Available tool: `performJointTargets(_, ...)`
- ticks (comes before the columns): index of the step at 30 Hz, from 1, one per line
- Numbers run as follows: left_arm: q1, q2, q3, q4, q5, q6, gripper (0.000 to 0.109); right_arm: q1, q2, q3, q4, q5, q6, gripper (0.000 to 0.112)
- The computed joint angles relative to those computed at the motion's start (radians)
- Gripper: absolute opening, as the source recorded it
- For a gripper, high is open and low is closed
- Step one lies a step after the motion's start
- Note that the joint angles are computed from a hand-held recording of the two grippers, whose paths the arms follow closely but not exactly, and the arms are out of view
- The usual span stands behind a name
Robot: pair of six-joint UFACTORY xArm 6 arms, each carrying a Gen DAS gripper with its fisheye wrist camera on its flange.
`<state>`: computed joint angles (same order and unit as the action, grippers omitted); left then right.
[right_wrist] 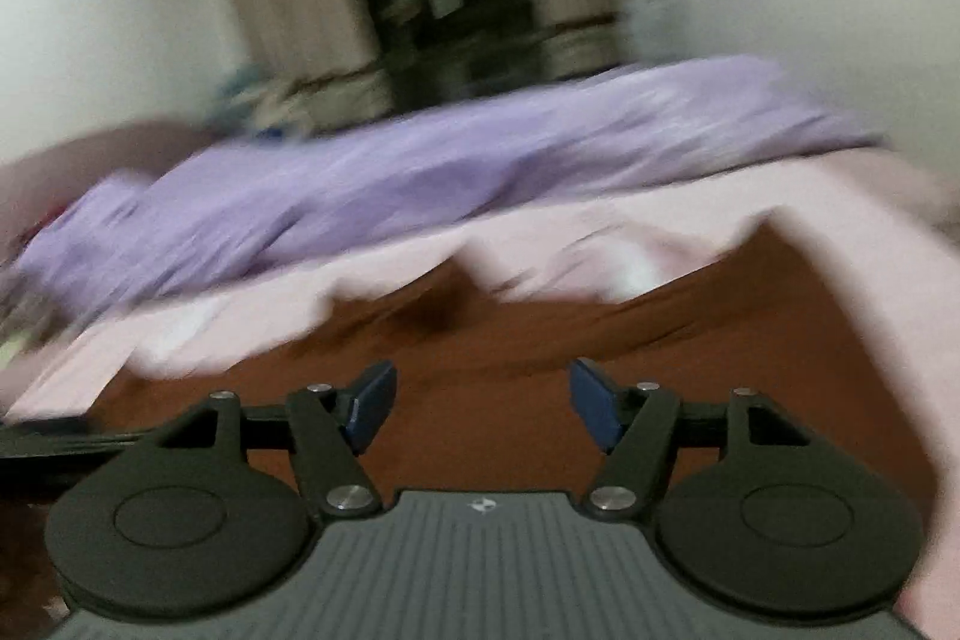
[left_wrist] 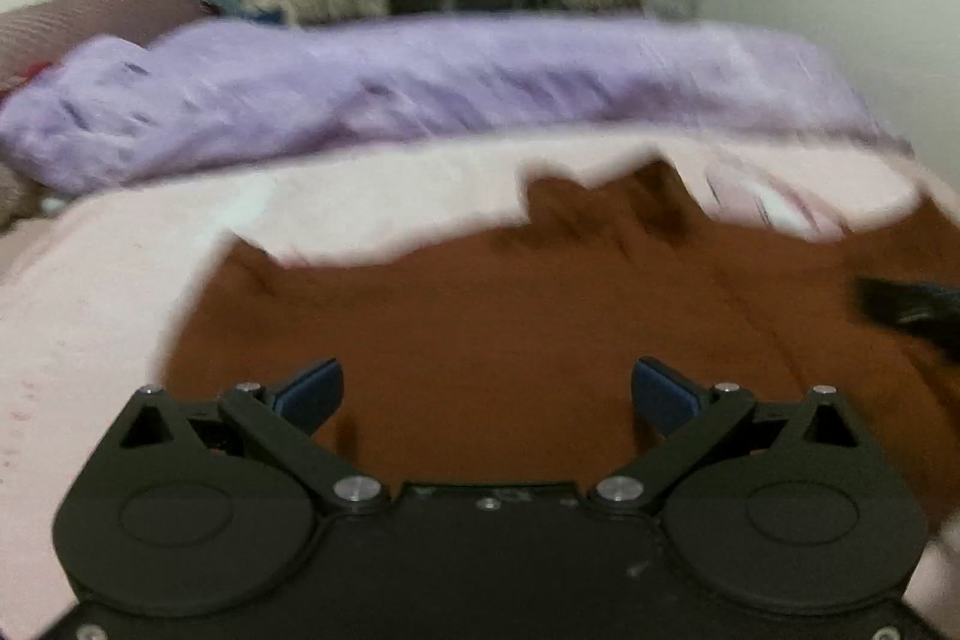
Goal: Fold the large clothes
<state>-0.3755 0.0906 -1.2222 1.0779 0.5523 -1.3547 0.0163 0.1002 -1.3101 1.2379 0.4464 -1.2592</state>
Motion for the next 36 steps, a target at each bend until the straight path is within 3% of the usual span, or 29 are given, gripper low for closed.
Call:
performJointTargets(2,-0.008,0.045,-0.024,-0.100,0.038,0.076,0.103,0.037,0.025,0.010,-0.164,-0.056,0.075,0.079)
performJointTargets(3,-0.010,0.048,-0.020,-0.088,0.044,0.056,0.103,0.052,0.032,0.024,-0.208,-0.099,0.089,0.079)
performJointTargets(10,0.002,0.033,-0.009,-0.102,0.047,0.077,0.103,0.006,0.059,-0.009,-0.193,-0.077,0.093,0.085)
performJointTargets(14,0.014,0.006,0.008,-0.119,0.090,0.096,0.103,-0.007,0.066,0.013,-0.266,-0.187,0.153,0.085)
performJointTargets(18,0.040,-0.042,0.056,-0.113,0.131,0.081,0.103,-0.063,0.088,-0.005,-0.356,-0.216,0.265,0.088)
performJointTargets(25,0.123,-0.139,0.175,-0.121,0.066,0.025,0.103,-0.149,0.134,-0.051,-0.451,-0.219,0.388,0.089)
performJointTargets(28,0.134,-0.150,0.183,-0.130,0.068,0.041,0.103,-0.177,0.133,-0.059,-0.403,-0.179,0.357,0.089)
performJointTargets(36,0.082,-0.158,0.129,-0.178,0.191,0.089,0.103,-0.117,0.041,0.029,-0.442,-0.281,0.375,0.082)
